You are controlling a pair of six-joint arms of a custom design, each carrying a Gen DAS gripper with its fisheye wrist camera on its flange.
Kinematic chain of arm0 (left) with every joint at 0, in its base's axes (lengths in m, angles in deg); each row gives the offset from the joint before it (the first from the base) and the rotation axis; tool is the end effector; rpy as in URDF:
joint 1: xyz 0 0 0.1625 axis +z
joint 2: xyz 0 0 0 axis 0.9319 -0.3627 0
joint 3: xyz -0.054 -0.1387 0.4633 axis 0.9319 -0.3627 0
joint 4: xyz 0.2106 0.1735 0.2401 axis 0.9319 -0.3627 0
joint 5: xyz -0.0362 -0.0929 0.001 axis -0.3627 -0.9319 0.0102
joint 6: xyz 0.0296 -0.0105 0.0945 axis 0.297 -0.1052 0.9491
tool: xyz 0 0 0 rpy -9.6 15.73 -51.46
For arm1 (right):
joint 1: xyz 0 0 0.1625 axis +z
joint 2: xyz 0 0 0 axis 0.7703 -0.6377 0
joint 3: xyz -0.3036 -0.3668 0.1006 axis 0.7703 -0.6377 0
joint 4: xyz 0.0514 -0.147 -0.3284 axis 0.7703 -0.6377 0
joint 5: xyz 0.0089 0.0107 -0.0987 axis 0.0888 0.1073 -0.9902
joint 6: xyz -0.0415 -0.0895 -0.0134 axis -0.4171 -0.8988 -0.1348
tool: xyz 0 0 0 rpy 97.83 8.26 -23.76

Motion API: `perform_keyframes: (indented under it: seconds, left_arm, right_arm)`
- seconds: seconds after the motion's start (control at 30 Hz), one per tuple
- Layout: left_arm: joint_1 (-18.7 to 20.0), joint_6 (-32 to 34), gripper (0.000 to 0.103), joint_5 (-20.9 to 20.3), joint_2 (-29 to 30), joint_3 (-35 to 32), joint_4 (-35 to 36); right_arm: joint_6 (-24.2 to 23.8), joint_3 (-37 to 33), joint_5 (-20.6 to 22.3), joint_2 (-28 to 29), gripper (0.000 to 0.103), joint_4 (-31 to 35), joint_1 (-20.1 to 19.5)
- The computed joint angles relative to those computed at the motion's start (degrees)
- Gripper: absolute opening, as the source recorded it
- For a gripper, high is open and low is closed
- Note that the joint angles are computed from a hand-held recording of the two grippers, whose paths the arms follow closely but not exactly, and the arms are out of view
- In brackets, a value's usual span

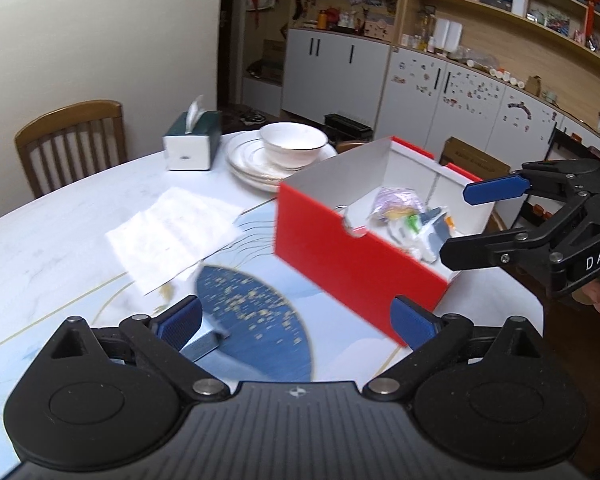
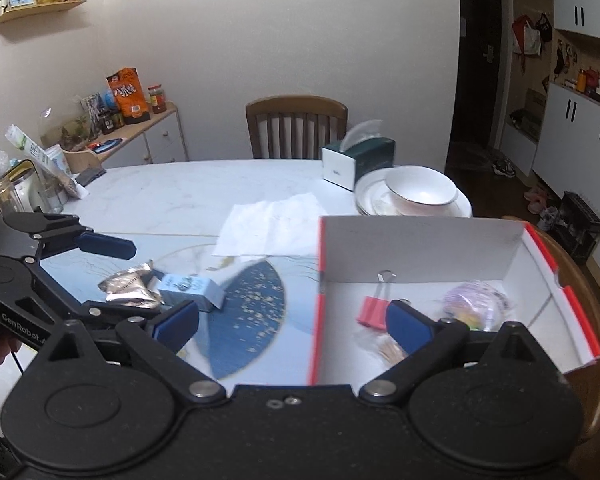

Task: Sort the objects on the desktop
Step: 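Withdraw both tools from the box toward the remaining table items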

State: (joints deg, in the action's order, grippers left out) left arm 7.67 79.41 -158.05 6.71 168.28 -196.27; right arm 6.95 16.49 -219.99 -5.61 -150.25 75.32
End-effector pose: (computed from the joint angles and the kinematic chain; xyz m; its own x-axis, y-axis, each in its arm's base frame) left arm -0.0030 -0.6059 0.3317 -0.4500 0.8318 -0.3248 0.8926 0.4082 -0.1912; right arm 0.3891 -0.4519 -0.0060 -0.7574 0.0627 0.6499 -0.4839 0.6143 -0.6232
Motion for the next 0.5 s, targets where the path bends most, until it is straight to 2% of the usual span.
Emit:
perform_keyframes:
  seconds: [0.23, 0.5]
  left_arm:
    - [3.9, 3.5, 0.101, -0.8, -1.2, -2.2, 0.8]
    - [7.9, 5.2, 0.101, 1.1, -0.7, -5.7, 2.7]
  right_arm:
    - [0.5, -4.5, 0.7, 3.3, 0.100, 2.7, 0.9]
    - [5.0, -7.8, 0.7, 6.2, 0.100, 7.9, 1.3]
